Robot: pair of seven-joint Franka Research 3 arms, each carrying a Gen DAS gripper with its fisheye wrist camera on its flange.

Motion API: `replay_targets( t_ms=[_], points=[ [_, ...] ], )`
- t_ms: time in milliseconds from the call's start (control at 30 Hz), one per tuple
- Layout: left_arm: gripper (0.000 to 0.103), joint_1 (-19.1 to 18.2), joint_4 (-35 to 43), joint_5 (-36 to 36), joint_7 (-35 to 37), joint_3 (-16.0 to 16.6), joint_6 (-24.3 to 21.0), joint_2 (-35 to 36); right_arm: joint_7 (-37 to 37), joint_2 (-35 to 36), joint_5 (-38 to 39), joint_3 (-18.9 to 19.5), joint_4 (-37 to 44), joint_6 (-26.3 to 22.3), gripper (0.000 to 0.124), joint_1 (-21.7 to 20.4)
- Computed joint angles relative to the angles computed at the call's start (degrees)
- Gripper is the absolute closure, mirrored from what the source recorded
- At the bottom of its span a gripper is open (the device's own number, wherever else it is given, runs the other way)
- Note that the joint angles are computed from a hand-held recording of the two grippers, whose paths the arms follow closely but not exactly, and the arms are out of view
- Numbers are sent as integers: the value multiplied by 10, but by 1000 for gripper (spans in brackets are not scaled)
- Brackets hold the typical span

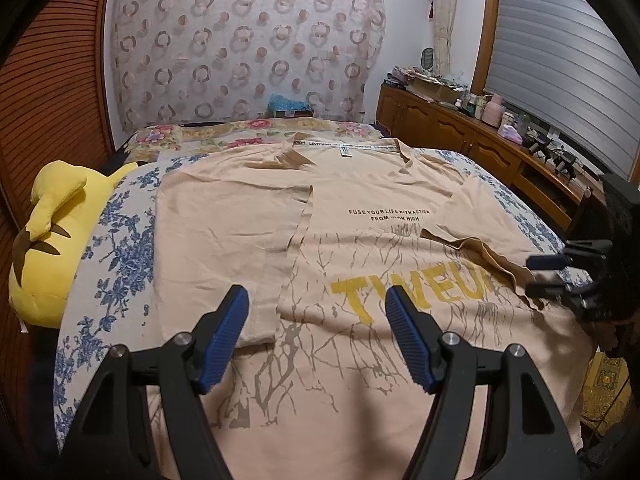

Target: Fold small clothes

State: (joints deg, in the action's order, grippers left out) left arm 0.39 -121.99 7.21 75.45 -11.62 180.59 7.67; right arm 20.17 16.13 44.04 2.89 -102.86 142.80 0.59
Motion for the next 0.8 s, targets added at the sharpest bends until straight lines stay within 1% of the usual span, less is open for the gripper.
replay_targets(
  t_ms=[67, 167, 233, 267, 333, 367, 400, 467, 600, 700, 767, 800],
  points=[
    [32, 3, 0, -3, 3, -3, 0, 1, -13, -12, 7, 2, -18, 3, 78, -1],
    [32, 4, 1, -4, 5, -4, 0, 1, -22, -25, 13, 0, -38, -3, 86, 0],
    [32, -1, 0, 2, 1, 1, 1, 2, -28, -29, 9, -3, -49, 4, 94, 4],
    [32, -3, 0, 4, -2, 3, 1, 3, -34, -32, 9, -3, -56, 16, 96, 7],
    [32, -2, 0, 4, -2, 1, 1, 3, -41, -34, 12, -4, -63, 33, 109, 9],
    [32, -2, 0, 5, -3, 2, 1, 3, -43, -33, 14, -4, -62, 31, 111, 8],
    [32, -4, 0, 8, -6, 4, 0, 3, -45, -33, 17, -5, -60, 26, 118, 6],
    [32, -8, 1, 14, -12, 8, 0, 4, -48, -33, 20, -6, -56, 15, 120, 3],
    [32, -2, 1, 11, -9, 3, 1, 4, -58, -41, 30, -8, -58, -14, 121, -1],
    [32, -1, 3, 11, -8, 2, 3, 8, -64, -47, 38, -9, -63, -13, 121, 2],
    [32, -11, 6, 26, -21, 16, 4, 11, -64, -47, 42, -11, -61, -8, 121, 4],
    [32, -9, 7, 27, -22, 16, 4, 12, -62, -46, 43, -12, -57, -5, 121, 4]
  ],
)
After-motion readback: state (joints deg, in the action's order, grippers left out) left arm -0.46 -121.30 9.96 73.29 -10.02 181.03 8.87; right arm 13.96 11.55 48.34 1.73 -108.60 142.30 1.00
